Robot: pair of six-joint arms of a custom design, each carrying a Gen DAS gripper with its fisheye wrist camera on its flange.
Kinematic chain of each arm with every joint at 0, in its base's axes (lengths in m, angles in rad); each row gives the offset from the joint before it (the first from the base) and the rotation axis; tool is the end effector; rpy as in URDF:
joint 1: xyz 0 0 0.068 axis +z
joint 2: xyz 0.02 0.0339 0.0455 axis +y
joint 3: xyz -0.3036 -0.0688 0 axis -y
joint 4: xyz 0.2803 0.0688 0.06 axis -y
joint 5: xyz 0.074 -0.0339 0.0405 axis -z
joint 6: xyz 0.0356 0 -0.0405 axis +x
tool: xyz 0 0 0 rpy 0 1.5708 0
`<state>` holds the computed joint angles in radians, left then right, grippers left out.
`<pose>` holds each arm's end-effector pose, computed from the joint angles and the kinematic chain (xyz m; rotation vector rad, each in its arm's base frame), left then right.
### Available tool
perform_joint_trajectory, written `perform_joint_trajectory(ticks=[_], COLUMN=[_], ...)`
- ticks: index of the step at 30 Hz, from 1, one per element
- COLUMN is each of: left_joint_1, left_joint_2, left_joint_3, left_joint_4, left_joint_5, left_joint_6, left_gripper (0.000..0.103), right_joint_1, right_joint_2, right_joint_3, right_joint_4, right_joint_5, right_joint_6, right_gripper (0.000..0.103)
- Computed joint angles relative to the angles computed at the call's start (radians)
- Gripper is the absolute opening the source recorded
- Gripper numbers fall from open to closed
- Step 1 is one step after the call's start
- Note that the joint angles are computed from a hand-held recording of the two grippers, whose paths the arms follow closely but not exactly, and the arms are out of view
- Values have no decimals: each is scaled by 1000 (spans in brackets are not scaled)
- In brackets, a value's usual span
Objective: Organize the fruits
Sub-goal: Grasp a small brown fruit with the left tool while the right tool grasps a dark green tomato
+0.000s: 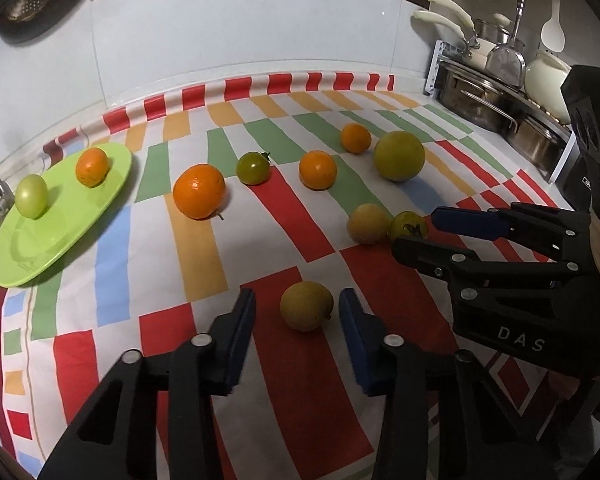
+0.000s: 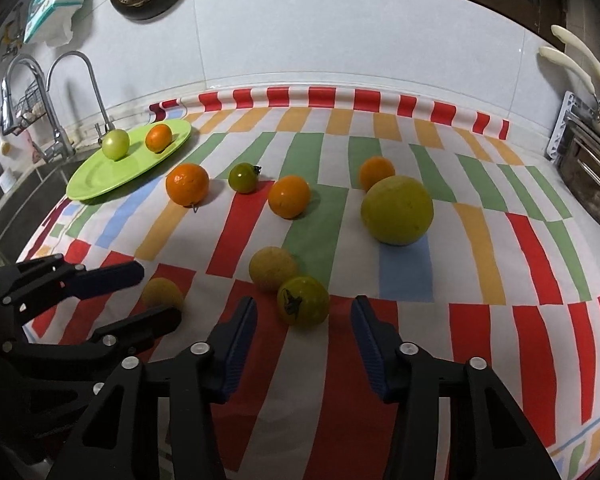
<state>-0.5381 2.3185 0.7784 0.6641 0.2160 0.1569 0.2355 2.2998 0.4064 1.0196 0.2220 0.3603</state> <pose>0.3092 -0.1934 -0.0258 0.9305 2.2849 -0.4315 0.2547 0.0531 -0.0283 0.2481 2.4030 0.0002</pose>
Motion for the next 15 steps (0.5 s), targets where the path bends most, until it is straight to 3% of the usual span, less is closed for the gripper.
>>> perform_joint_trajectory(ticks=[5, 11, 15], left_joint_1=[1, 2, 4], left_joint_2=[7, 6, -2], left_joint_3=[31, 40, 35], left_joint_4=[-51, -62, -53], left_joint_5=[25, 29, 30], left_joint_6=[1, -3, -7], left_gripper=[27, 27, 27], right_joint_1=[-5, -7, -13], right_joint_2=[4, 23, 24], right_joint_3=[20, 49, 43], right_joint_4=[-17, -44, -35], right_joint_5=[-13, -19, -27], right_joint_6=[-11, -9, -3], right_gripper=[42, 31, 30])
